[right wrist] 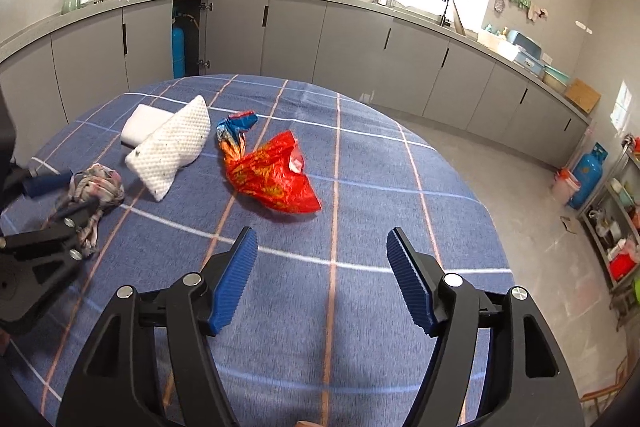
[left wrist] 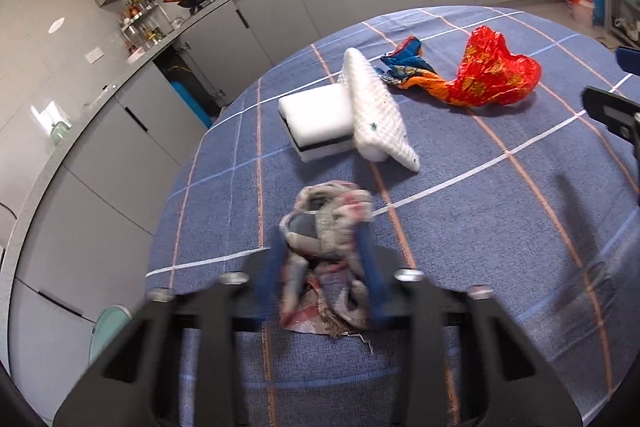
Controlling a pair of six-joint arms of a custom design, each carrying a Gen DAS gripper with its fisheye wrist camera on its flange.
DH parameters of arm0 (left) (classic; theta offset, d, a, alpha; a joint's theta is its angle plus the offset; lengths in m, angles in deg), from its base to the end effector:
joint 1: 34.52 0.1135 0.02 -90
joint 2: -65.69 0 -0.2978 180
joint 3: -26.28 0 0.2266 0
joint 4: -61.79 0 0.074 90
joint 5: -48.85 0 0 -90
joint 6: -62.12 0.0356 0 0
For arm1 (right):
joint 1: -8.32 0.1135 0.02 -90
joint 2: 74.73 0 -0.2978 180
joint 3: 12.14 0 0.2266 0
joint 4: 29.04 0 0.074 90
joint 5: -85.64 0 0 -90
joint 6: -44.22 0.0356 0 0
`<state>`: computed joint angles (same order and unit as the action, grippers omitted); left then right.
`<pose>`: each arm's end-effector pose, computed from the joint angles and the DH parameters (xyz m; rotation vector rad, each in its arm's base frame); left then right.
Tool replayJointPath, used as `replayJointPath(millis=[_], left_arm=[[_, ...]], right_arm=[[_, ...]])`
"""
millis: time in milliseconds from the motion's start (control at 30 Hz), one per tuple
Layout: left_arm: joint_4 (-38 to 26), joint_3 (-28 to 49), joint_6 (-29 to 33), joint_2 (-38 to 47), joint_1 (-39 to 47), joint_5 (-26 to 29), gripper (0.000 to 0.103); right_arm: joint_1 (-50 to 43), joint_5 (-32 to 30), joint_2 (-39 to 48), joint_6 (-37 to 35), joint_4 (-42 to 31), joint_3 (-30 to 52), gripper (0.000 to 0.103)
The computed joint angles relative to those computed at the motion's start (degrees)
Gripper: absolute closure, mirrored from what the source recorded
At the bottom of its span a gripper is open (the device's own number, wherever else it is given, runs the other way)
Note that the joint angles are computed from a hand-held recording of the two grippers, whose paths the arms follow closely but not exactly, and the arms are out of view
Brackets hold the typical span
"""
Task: Collect trash
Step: 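Move both tools back toward the cloth and white sponge on the table, then grasp the patterned cloth with the left tool while the right tool grasps the red snack bag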
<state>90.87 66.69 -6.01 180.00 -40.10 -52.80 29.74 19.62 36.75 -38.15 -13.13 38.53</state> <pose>0.2820 -0.0203 0.0904 0.4631 2.3185 0.3778 0.2985 0.1016 0.1176 -0.0739 2.2811 -0.2306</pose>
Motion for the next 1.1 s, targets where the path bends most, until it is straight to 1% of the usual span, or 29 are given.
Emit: replayJointPath(millis=[33,100,200,267,400,567,700,733,800,833,867,900,933,1000,1033,1100], left_arm=[[0.97,-0.45,0.19,-0.26,0.09,-0.22,0.075],[2.06,-0.87,0.15,-1.19,1.03,-0.27,0.076],[5.09,-0.97,0.62,-1.41,2.54,-2.02,0.077],[4.48,0.54,1.08,-1.14,3.94,-2.31,0.077],[6.15,2.65,1.5,1.24,5.85,-4.3,0.077],[2.66,8.27,0.47,3.71,7.54,-5.19,0.077],[-0.51,12.57,-0.99,6.03,7.85,-6.34,0.077],[-2.28,13.94,-1.43,6.41,8.03,-6.39,0.077],[-3.07,14.93,-1.69,6.24,8.59,-5.65,0.077],[-3.45,15.3,-1.69,6.32,8.66,-5.54,0.077],[-3.8,15.53,-1.74,6.43,8.81,-5.3,0.077],[-3.94,15.52,-1.7,6.53,9.05,-4.93,0.077],[-4.01,15.44,-1.74,6.5,9.19,-4.59,0.077],[-3.24,14.58,-1.81,6.03,9.47,-4.08,0.077],[-3.14,14.43,-1.73,5.92,9.64,-3.8,0.077],[-2.68,13.8,-1.95,5.66,9.63,-3.84,0.077]], right_arm=[[-0.13,-0.21,0.16,-0.31,-0.43,0.74,0.036],[-0.45,-0.88,1.18,-1.19,-1.62,2.95,0.036],[-0.98,-2.06,2.94,-2.11,-3.7,6.61,0.036],[-1.56,-3.45,4.37,-2.14,-5.43,9.25,0.036],[-2.63,-6.14,6.85,-1.34,-9.0,14.08,0.036],[-3.46,-8.28,9.83,-1.27,-12.16,18.78,0.035],[-4.08,-10.23,11.49,-1.33,-14.19,20.96,0.035],[-4.03,-10.68,11.76,-1.61,-14.62,21.31,0.036],[-3.88,-11.24,12.27,-1.89,-15.71,22.04,0.04],[-3.82,-11.47,12.57,-2.15,-16.51,22.6,0.046],[-3.77,-11.48,12.74,-2.28,-16.99,22.91,0.056],[-3.72,-11.85,12.98,-2.52,-17.72,23.37,0.06],[-3.54,-12.11,13.14,-2.88,-18.24,23.58,0.067],[-2.85,-11.08,13.26,-3.73,-18.61,23.75,0.073],[-2.58,-10.97,13.12,-3.93,-18.51,23.49,0.078],[-1.96,-10.22,12.67,-3.91,-18.25,22.74,0.081]])
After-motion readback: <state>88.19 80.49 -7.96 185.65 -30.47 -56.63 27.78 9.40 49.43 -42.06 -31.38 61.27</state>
